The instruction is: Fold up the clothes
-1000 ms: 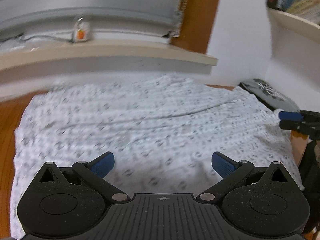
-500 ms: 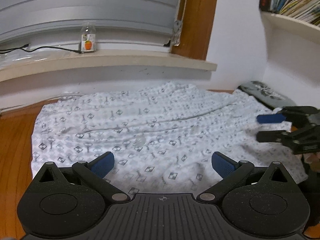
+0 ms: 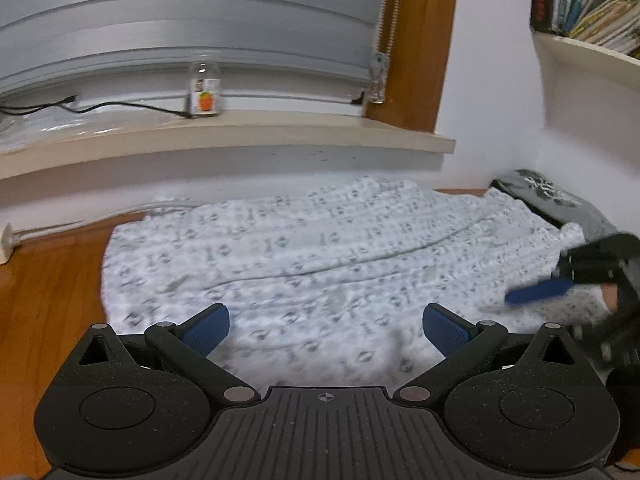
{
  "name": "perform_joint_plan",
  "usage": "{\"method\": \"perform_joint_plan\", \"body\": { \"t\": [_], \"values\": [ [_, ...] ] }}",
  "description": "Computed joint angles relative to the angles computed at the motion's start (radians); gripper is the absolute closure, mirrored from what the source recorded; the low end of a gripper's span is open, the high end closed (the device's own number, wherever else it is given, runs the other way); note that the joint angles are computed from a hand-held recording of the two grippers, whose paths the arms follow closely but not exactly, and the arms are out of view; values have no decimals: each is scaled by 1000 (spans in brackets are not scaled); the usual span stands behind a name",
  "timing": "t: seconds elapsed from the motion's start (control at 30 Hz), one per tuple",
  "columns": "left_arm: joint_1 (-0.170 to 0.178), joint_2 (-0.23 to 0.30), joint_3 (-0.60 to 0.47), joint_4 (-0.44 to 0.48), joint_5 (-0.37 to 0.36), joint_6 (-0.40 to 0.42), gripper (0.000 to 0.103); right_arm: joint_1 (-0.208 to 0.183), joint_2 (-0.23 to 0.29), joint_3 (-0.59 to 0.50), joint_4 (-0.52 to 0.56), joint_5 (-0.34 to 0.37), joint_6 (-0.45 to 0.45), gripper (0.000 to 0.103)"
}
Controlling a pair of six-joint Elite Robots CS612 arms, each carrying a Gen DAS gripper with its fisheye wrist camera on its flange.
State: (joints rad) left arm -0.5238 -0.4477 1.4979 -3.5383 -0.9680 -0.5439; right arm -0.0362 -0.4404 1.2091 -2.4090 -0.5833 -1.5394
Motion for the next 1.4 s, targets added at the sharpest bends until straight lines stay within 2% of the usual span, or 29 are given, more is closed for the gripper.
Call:
{"method": "perform_joint_plan", "body": {
  "t": [0.13, 0.27, 0.33, 0.43, 0.77, 0.9, 0.93, 1.03, 1.13, 1.4],
  "values": [
    [-1, -16, 32, 18, 12, -27, 4, 20, -32, 40, 142, -33, -159, 61],
    [-5, -28, 56, 31, 31, -37, 7, 34, -62, 82, 196, -45, -246, 61],
    [-5, -31, 64, 29, 34, -42, 12, 39, -72, 94, 217, -50, -276, 61],
    [-5, -33, 73, 26, 40, -51, 13, 45, -83, 111, 234, -58, -311, 60],
    [-4, -33, 79, 12, 44, -65, 13, 56, -82, 125, 193, -83, -306, 63],
    [-3, -32, 78, 2, 40, -60, 13, 55, -81, 128, 187, -75, -308, 73],
    [-4, -32, 78, 1, 42, -60, 13, 55, -81, 128, 187, -74, -309, 79],
    [-4, -32, 78, -2, 42, -59, 13, 56, -80, 128, 187, -70, -305, 83],
    [-5, -31, 78, -4, 41, -60, 13, 55, -78, 126, 179, -59, -291, 94],
    [-6, -31, 79, -15, 44, -62, 12, 52, -74, 121, 179, -34, -274, 100]
  ]
}}
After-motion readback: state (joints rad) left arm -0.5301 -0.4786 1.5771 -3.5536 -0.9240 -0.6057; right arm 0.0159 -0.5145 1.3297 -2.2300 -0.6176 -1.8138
